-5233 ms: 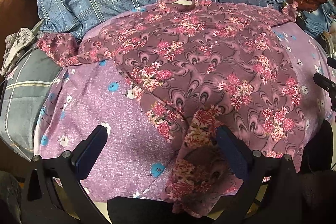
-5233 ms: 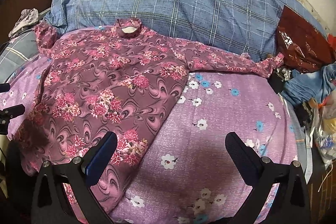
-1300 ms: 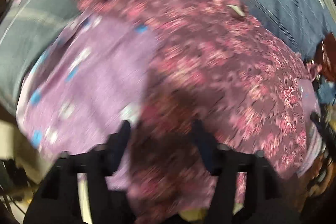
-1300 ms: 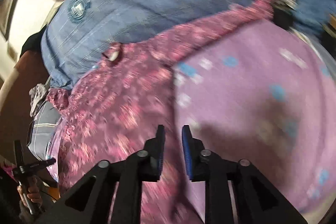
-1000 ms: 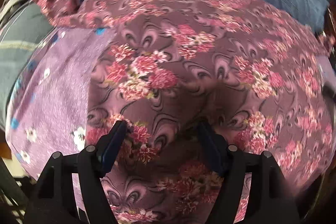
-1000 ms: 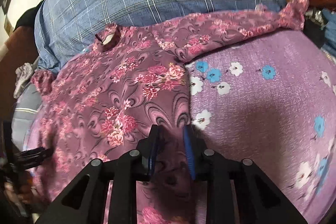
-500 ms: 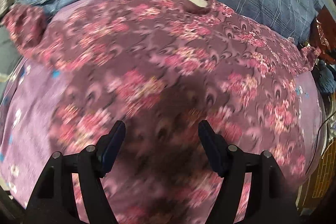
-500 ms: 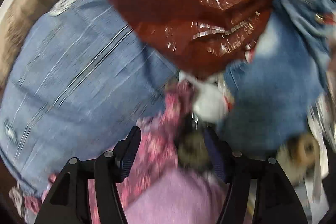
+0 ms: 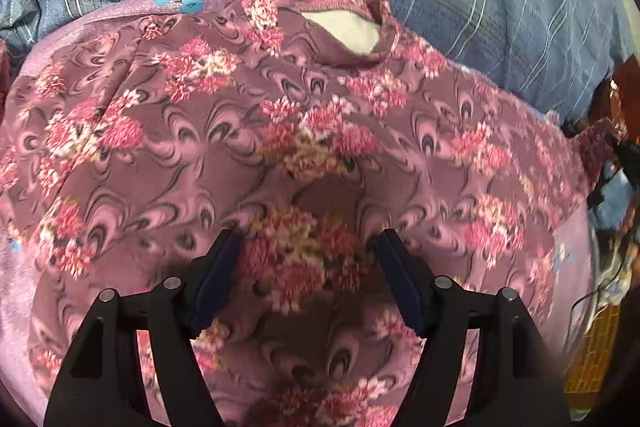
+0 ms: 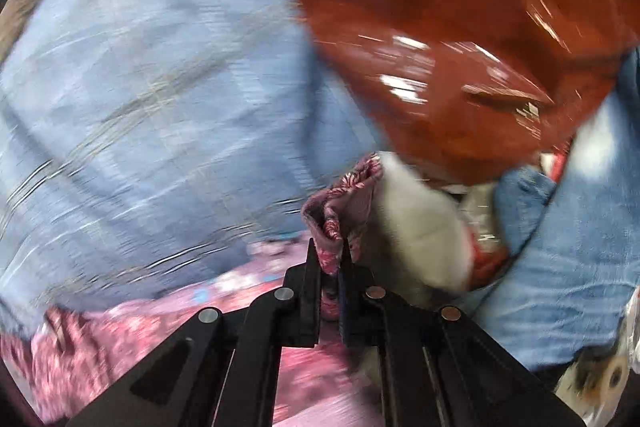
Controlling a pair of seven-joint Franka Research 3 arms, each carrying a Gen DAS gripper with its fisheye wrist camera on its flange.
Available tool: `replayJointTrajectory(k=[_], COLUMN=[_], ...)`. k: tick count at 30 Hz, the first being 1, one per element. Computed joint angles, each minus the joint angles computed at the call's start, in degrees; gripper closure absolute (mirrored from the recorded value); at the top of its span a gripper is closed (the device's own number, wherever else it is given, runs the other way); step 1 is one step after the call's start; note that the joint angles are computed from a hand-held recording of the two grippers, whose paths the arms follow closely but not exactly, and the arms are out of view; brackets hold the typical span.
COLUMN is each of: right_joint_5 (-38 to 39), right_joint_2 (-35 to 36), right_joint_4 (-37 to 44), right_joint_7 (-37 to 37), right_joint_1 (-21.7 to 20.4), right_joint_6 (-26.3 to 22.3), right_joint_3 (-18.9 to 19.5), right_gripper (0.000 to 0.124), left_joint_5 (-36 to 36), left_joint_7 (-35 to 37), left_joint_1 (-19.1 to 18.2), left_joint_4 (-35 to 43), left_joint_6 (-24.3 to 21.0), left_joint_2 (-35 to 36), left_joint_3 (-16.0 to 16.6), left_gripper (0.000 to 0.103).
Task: Fold small clothes
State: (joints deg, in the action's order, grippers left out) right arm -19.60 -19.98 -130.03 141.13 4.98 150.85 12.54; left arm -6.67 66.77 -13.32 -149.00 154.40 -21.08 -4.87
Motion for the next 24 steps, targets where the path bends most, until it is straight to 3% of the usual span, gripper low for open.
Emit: replayJointTrajectory(k=[2, 5, 8, 11, 19, 21, 24], right_joint_5=[0.07, -0.37, -0.47, 0.04, 0.81, 3.74, 8.62], right_joint_2=[0.16, 2.37, 8.65, 15.29, 32.69, 35.37, 41.16], right_joint_4=[1.09, 3.55, 8.41, 14.45, 30.99, 32.47, 38.7], right_joint_7=[-0.9, -0.46, 1.84, 2.33, 0.97, -0.73, -4.9], right_joint_1=[2.18, 4.83, 9.09, 14.36, 26.7, 28.35, 31.12], right_joint_6=[0.41, 0.92, 3.44, 4.02, 4.89, 4.89, -4.42], right_joint_3=[1.84, 4.47, 6.69, 8.21, 9.14, 9.38, 10.09], right_gripper=[0.118, 0.118, 0.118, 0.118, 0.118, 0.112, 0.105], left_joint_5=[-2.5, -6.04, -6.13, -2.49, -5.35, -6.76, -10.98], left_joint_7=[2.07, 6.07, 6.52, 3.59, 5.79, 6.56, 10.02], left_joint_1=[-1.2, -2.67, -0.96, 3.12, 4.55, 4.23, 1.37], left_joint_4=[-1.06, -1.69, -2.14, -2.97, -5.12, -5.65, -5.73], left_joint_6=[2.43, 2.12, 0.89, -0.74, -0.78, -1.05, -1.94], left_joint_2=[-0.36, -1.47, -3.27, -5.97, -10.71, -11.56, -11.51], left_joint_3=[1.69, 4.21, 4.24, 2.9, 8.22, 9.56, 12.29], left_gripper=[0.031, 0.031, 0.031, 0.031, 0.031, 0.029, 0.027])
